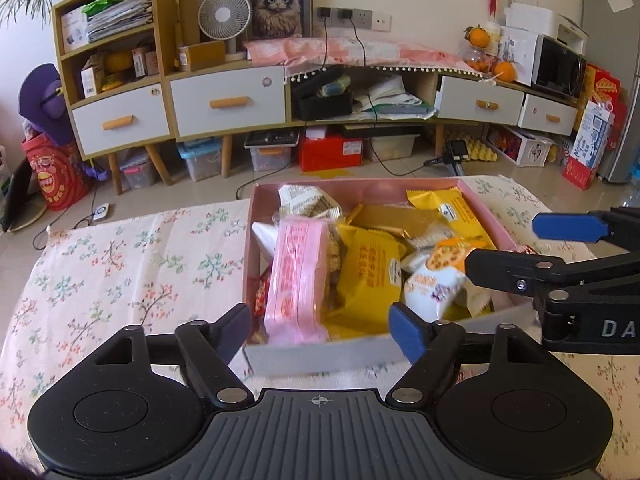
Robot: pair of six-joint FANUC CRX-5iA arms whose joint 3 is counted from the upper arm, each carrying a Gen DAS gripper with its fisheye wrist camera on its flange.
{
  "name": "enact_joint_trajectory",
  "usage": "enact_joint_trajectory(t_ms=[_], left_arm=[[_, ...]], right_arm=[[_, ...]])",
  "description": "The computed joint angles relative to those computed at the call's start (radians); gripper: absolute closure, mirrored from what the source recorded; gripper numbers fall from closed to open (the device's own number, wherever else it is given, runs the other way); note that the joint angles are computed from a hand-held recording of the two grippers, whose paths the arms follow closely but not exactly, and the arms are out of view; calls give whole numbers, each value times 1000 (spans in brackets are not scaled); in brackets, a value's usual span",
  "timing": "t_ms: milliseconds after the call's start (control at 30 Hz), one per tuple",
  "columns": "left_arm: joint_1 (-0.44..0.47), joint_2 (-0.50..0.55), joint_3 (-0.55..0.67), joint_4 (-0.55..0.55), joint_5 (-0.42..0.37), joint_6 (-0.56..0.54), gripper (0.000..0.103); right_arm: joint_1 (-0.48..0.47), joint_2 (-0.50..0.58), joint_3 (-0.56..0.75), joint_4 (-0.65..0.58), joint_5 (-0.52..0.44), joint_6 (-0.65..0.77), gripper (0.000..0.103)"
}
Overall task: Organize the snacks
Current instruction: 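Open both grippers to release the packets into the pink box, then withdraw both grippers toward the silver and square biscuit packets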
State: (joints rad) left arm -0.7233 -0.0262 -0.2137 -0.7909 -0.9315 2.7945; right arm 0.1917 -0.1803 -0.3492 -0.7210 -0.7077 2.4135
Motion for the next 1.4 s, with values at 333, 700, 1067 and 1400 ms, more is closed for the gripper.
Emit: enact_joint_trajectory(t_ms=[333, 700, 1067, 1400], left_arm=[[-49, -28, -12, 32, -51, 16, 13], [-134, -43, -31, 28, -108, 82, 5], [-183, -55, -51, 13, -137, 104, 3], [-208, -34, -86, -8, -78, 112, 2]], right_arm=[[-41, -48, -21, 4, -56, 51, 10], [-53, -90, -59, 59, -83, 31, 1], [-78, -126, -118, 94, -91, 110, 0], [-106, -122, -160, 126, -83, 206, 0]])
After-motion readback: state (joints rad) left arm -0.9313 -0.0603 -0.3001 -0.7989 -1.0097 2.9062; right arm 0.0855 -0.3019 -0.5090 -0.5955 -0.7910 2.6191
